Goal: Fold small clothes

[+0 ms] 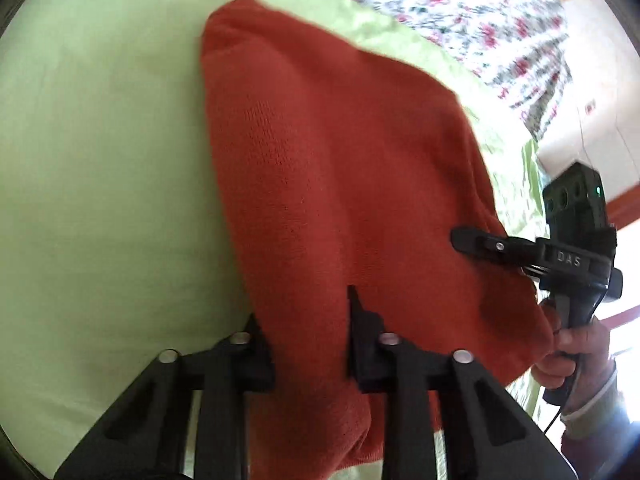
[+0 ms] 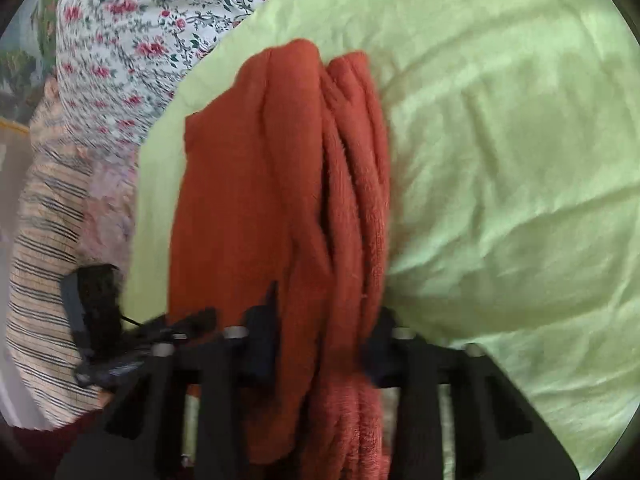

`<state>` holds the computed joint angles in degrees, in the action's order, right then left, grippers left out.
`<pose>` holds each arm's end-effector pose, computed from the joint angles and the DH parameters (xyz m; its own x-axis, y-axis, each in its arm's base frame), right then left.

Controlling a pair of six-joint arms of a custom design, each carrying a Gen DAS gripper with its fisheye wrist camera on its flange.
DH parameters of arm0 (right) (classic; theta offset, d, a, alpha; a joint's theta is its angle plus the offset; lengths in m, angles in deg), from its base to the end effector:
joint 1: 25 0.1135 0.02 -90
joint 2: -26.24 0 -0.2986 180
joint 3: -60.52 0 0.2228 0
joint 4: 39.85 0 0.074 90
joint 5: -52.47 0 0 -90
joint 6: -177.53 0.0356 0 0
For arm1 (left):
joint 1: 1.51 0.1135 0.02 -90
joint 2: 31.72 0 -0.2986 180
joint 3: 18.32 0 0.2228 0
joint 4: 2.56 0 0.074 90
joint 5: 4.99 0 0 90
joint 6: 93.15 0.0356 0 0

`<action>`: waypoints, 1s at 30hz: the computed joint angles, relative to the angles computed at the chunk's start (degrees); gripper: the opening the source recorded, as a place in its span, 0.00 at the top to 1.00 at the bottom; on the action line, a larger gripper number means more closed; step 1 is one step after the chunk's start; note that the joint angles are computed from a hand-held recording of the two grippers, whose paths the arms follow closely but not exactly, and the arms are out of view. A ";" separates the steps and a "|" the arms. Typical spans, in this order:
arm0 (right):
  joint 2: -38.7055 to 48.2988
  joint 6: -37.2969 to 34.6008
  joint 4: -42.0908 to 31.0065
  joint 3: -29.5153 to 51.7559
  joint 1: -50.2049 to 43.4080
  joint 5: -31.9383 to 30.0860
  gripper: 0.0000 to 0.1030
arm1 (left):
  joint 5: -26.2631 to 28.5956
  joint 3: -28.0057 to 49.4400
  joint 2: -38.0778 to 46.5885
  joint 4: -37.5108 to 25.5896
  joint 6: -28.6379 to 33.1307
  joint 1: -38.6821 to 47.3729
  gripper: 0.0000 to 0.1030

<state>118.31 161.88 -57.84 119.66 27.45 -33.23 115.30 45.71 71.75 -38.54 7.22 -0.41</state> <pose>0.1769 0.2258 0.2058 -0.8612 0.4553 -0.2261 0.2501 0.7667 0.5913 0.2883 -0.0124 0.1610 -0.9319 0.1376 -0.3355 0.2827 0.8550 -0.4348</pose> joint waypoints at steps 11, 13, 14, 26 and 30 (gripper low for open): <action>11.78 -1.62 -2.80 19.44 9.76 4.28 0.78 | 5.11 7.50 -12.43 -26.56 24.27 26.92 0.80; 16.72 -2.89 -0.31 23.91 10.79 3.76 0.78 | 5.13 10.40 -11.50 -32.47 32.81 35.50 0.80; 19.03 -3.27 2.82 25.23 11.53 4.22 0.78 | 5.02 11.04 -10.87 -33.96 35.79 38.76 0.80; 33.14 -3.72 -3.54 39.23 13.49 -1.26 0.67 | -0.37 15.39 5.31 -33.59 43.93 50.68 0.54; 32.62 -2.45 -14.41 43.91 14.10 2.81 0.49 | 0.54 19.58 7.38 -33.20 41.15 49.71 0.47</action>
<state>150.93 159.44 -72.25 163.56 41.55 -30.42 115.84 65.29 79.12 -71.74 48.37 49.30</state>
